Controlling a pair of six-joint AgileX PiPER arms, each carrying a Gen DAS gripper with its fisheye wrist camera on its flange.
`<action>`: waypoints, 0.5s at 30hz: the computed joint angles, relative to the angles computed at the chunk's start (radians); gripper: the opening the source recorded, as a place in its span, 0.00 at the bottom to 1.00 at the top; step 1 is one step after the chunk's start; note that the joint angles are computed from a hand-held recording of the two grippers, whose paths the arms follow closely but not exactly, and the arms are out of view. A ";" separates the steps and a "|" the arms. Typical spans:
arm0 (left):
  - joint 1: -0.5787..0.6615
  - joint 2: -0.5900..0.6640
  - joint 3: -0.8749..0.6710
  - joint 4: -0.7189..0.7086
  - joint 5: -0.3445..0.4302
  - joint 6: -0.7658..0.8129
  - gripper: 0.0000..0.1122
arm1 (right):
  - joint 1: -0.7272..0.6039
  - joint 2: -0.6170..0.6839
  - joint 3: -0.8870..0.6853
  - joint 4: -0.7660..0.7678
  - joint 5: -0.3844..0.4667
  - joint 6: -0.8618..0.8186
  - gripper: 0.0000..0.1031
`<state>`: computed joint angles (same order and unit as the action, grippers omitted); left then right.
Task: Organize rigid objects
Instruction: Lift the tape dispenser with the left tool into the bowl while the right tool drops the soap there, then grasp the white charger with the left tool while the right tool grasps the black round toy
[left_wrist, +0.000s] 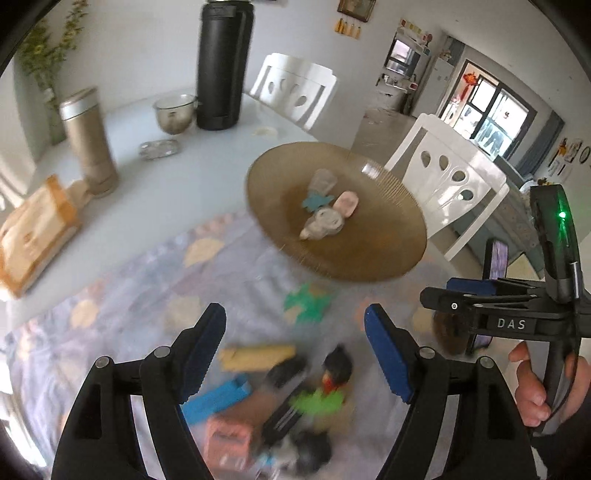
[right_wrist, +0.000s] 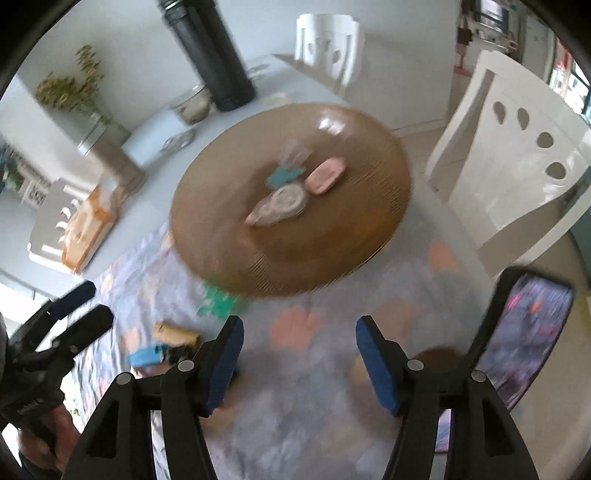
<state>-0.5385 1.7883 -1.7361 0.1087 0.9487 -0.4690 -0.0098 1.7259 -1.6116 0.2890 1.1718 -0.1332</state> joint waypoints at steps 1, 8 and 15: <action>-0.005 -0.043 0.062 0.015 -0.010 -0.023 0.68 | 0.013 -0.024 0.039 0.012 -0.017 -0.005 0.60; -0.015 -0.249 0.347 0.022 -0.080 -0.135 0.68 | 0.094 -0.151 0.199 0.054 -0.086 -0.031 0.60; -0.023 -0.386 0.559 -0.015 -0.156 -0.231 0.68 | 0.149 -0.228 0.294 0.042 -0.063 -0.019 0.60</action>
